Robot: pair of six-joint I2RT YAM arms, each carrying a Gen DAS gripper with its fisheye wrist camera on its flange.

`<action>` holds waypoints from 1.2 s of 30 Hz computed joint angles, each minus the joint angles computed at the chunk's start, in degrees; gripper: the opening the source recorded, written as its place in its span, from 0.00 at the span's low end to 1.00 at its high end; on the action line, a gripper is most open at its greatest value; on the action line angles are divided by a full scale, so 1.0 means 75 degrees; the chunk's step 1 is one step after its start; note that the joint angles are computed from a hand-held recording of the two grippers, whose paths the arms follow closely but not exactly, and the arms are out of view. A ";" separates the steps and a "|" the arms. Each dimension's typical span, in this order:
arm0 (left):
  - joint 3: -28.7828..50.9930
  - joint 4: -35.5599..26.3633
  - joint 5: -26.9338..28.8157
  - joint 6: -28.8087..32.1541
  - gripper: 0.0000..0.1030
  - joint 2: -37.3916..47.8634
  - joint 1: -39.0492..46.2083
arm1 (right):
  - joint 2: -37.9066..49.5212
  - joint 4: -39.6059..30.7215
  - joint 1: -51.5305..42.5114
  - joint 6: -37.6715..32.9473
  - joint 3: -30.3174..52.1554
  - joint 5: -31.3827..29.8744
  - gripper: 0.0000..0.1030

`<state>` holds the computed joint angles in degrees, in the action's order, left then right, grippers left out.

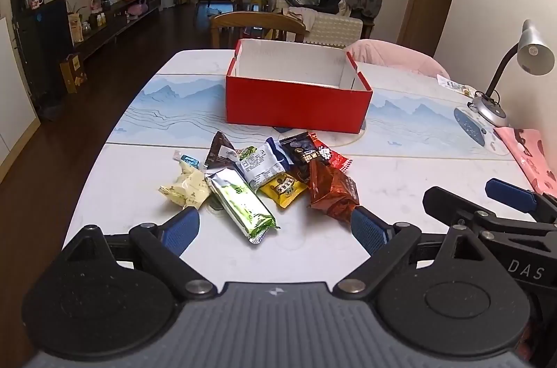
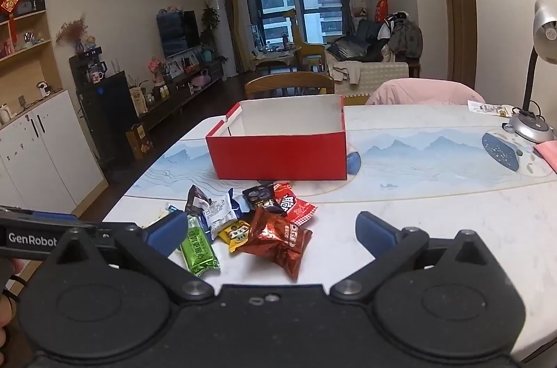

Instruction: Organize snacks

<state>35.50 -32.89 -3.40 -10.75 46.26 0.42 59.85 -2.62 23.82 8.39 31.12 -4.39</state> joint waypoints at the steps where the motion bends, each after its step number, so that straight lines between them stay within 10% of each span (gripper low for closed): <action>1: 0.0036 -0.0005 -0.0058 -0.0010 0.92 0.0037 -0.0055 | 0.0056 0.0037 0.0015 0.0008 0.0017 0.0030 1.00; 36: 0.0200 -0.0088 -0.0289 0.0066 0.92 -0.0081 -0.0154 | 0.0053 0.0183 0.0066 -0.0173 0.0059 0.0031 1.00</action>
<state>37.00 -33.54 -5.56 -10.25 45.66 -0.74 60.25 -1.24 24.32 7.09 31.56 -4.15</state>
